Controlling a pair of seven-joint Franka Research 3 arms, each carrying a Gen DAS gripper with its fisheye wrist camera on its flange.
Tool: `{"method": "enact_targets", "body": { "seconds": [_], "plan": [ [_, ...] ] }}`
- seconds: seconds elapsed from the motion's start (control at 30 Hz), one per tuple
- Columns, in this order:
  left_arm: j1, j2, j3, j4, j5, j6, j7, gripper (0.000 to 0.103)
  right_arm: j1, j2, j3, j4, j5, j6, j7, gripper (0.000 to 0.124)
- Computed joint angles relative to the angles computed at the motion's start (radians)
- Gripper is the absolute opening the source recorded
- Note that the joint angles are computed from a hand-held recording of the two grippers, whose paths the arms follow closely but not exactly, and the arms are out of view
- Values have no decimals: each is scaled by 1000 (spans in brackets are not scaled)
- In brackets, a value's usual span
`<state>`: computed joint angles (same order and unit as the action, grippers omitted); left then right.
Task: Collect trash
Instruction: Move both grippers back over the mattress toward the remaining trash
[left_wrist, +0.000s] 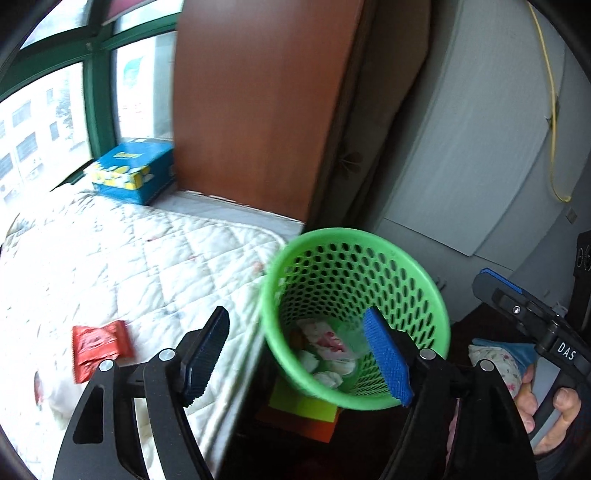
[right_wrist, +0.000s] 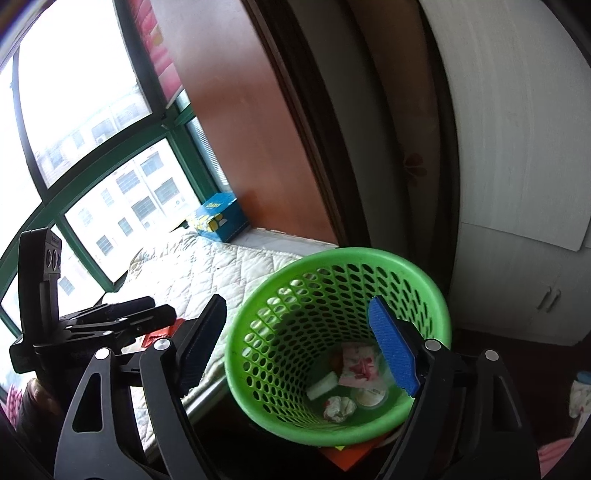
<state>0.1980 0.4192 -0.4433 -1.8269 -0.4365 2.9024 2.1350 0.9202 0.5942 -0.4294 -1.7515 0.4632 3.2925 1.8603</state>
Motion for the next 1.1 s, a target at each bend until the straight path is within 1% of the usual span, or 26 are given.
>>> {"method": "enact_targets", "body": {
  "seconds": [0.07, 0.1, 0.3, 0.37, 0.47, 0.57, 0.67, 0.83, 0.9, 1.0, 1.07, 1.1],
  "plan": [
    [16, -18, 8, -25, -11, 18, -6, 74, -19, 12, 25, 29, -12, -10, -7, 81],
    [23, -29, 13, -41, -15, 33, -10, 77, -28, 18, 37, 42, -19, -16, -8, 81],
    [64, -77, 57, -121, -2, 102, -57, 78, -96, 55, 128, 128, -80, -45, -11, 81],
    [86, -89, 67, -143, 5, 116, -73, 78, -102, 69, 139, 158, -101, -59, -6, 82],
    [103, -96, 105, -163, 42, 128, -115, 78, -124, 90, 171, 203, -134, -80, 3, 82],
    [128, -96, 130, -181, 82, 147, -143, 78, -144, 112, 203, 250, -167, -104, 15, 82],
    [152, -88, 159, -194, 134, 162, -178, 75, -153, 141, 221, 308, -204, -137, 29, 82],
    [231, -64, 159, -207, 190, 158, -208, 72, -180, 203, 263, 429, -272, -212, 51, 82],
    [261, -44, 149, -200, 203, 154, -207, 69, -188, 231, 277, 480, -298, -244, 63, 82],
    [293, -13, 141, -186, 227, 146, -207, 65, -203, 277, 307, 563, -333, -294, 75, 82],
    [286, 8, 161, -171, 256, 139, -224, 63, -207, 313, 319, 625, -356, -334, 84, 82],
    [296, 18, 154, -164, 262, 135, -222, 63, -213, 329, 333, 656, -365, -353, 83, 82]
  ]
}}
